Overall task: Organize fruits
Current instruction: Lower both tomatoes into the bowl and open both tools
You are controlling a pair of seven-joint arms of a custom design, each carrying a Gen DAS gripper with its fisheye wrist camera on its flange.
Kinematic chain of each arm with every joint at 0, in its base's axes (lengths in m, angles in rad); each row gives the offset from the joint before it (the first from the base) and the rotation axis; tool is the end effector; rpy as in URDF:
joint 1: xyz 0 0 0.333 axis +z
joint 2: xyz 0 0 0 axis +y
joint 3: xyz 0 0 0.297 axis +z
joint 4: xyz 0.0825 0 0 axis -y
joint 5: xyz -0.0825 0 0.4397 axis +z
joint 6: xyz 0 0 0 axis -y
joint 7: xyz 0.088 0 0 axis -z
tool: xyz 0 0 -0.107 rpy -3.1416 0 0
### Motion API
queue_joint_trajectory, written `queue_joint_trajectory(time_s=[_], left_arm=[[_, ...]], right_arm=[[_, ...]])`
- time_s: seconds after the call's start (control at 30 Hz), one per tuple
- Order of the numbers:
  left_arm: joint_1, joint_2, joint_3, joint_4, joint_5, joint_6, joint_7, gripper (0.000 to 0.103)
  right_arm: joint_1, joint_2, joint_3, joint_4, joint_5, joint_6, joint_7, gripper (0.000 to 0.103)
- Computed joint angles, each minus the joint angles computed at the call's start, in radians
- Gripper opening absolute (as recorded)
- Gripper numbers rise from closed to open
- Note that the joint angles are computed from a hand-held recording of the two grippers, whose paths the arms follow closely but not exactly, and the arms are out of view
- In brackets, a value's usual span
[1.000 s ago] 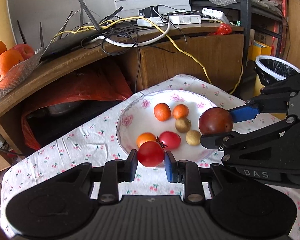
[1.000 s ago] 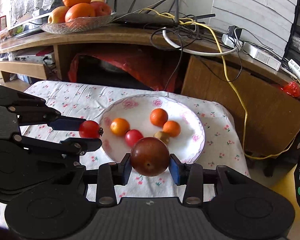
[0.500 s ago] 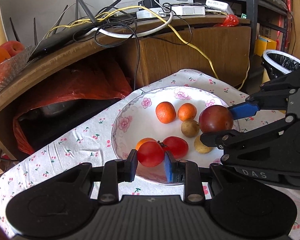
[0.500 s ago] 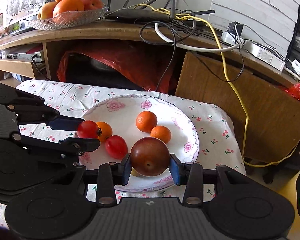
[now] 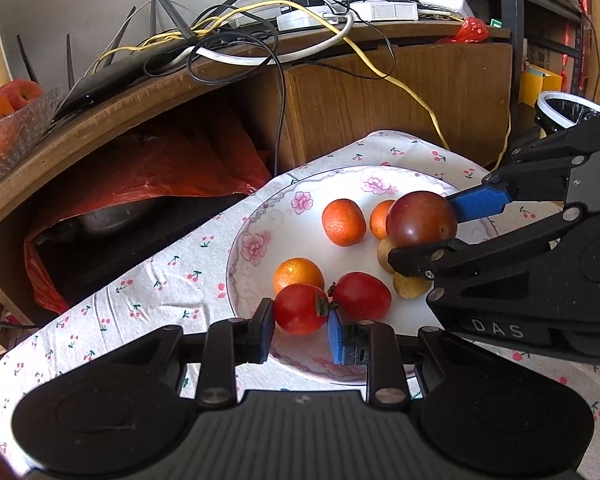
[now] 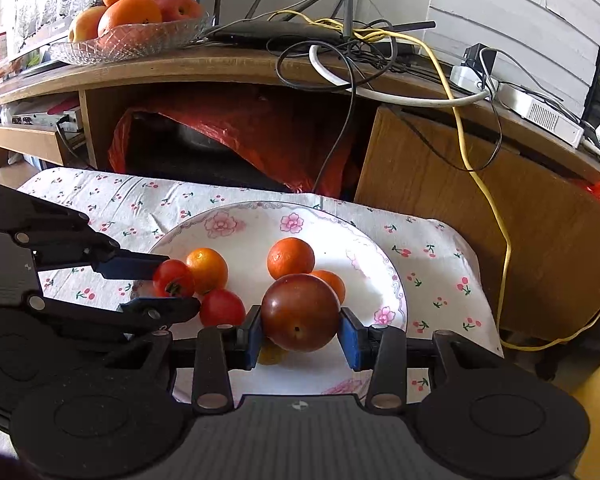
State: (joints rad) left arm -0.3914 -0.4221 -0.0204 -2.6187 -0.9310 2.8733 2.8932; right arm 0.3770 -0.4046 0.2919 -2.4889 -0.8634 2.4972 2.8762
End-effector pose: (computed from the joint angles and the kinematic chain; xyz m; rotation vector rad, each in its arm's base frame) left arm 0.4586 -0.1505 0.4006 -0.8334 2.4339 -0.9367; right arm 0.3953 0.3167 0.4209 -1.7678 1.8041 -0.8946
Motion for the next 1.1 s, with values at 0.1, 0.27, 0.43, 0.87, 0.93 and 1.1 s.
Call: queue_joint_trajectory(time_s=[0.1,0.27,0.43,0.87,0.93,1.1], left_arm=[[0.002,0.003,-0.004,0.002,0.004,0.004,-0.010,0.036],[0.004,0.000,-0.005,0.000,0.013,0.003,-0.029,0.036],[0.006,-0.001,-0.006,0.000,0.023,0.001,-0.043,0.037],[0.007,-0.002,-0.009,-0.002,0.047,0.001,-0.077,0.037],[0.004,-0.001,-0.009,-0.001,0.049,0.005,-0.079,0.037],[-0.004,-0.004,-0.005,-0.003,0.050,0.009,-0.080,0.037]], right_arm=[[-0.002,0.003,-0.002,0.002,-0.002,0.005,0.005,0.037],[-0.003,0.003,0.002,0.003,-0.006,-0.002,0.015,0.038],[-0.003,-0.001,-0.002,-0.002,-0.004,0.006,0.024,0.038],[-0.004,-0.013,0.000,-0.011,-0.002,0.001,0.019,0.038],[-0.005,-0.014,0.003,-0.011,-0.005,-0.002,0.020,0.038],[-0.006,-0.021,0.003,-0.015,-0.006,-0.007,0.023,0.038]])
